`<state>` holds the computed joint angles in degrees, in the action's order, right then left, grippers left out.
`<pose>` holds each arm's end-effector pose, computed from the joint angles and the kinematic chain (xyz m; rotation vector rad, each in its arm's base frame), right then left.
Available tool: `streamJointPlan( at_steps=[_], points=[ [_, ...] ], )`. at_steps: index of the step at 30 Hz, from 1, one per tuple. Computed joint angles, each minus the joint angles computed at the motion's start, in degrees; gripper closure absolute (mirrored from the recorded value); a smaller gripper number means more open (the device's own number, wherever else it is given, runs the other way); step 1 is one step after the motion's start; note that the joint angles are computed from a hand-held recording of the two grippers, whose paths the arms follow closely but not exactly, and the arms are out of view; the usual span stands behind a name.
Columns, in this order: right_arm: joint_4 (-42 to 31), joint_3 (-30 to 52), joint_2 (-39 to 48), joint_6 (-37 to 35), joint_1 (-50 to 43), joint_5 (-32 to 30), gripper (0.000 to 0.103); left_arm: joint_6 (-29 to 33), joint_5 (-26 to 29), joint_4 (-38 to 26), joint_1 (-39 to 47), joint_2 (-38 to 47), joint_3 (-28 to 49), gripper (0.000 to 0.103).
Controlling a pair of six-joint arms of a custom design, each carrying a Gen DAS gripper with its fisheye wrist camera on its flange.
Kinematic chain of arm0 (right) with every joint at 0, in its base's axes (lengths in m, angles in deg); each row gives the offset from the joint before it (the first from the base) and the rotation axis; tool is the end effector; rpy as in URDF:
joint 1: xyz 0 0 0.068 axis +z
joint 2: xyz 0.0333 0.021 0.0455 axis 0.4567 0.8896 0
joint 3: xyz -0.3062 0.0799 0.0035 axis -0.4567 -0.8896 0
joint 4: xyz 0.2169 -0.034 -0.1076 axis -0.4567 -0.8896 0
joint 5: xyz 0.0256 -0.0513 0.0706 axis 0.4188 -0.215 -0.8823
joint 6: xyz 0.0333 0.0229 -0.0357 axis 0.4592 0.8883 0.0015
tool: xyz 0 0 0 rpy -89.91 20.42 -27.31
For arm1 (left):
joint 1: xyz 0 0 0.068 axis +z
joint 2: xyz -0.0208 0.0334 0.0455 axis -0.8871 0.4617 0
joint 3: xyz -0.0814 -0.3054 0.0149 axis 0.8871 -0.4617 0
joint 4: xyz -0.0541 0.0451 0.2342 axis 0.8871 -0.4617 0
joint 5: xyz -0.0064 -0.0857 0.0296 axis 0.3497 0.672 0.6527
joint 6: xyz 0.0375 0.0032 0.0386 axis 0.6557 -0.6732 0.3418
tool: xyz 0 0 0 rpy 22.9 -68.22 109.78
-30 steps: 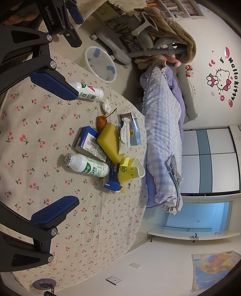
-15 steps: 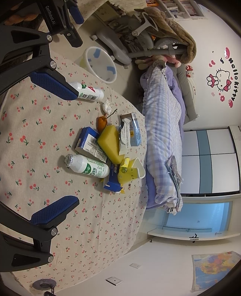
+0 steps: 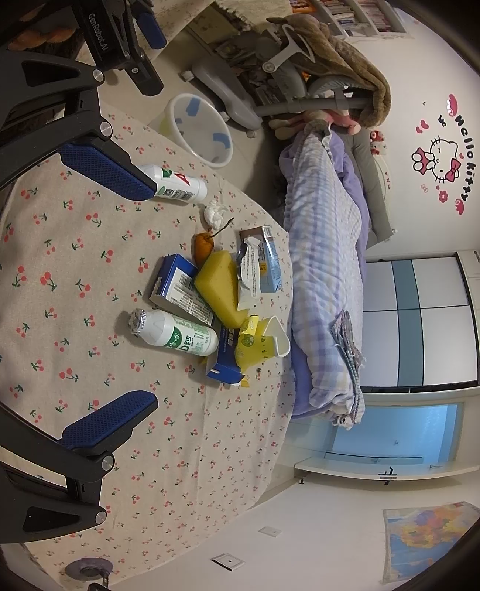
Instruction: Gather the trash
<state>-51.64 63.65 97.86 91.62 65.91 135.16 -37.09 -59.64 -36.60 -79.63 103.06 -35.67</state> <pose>0.1956 0.1245 0.1291 0.4824 2.1625 -0.2112 0.3104 -0.0979 0.1478 0.3827 2.3263 -0.2182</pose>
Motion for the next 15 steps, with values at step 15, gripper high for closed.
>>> streamJointPlan(
  at_steps=[15],
  points=[
    [0.2,-0.1,0.1,-0.1,0.0,0.0,0.0,0.1,0.0,0.0,0.0,-0.1,0.0,0.001]
  ],
)
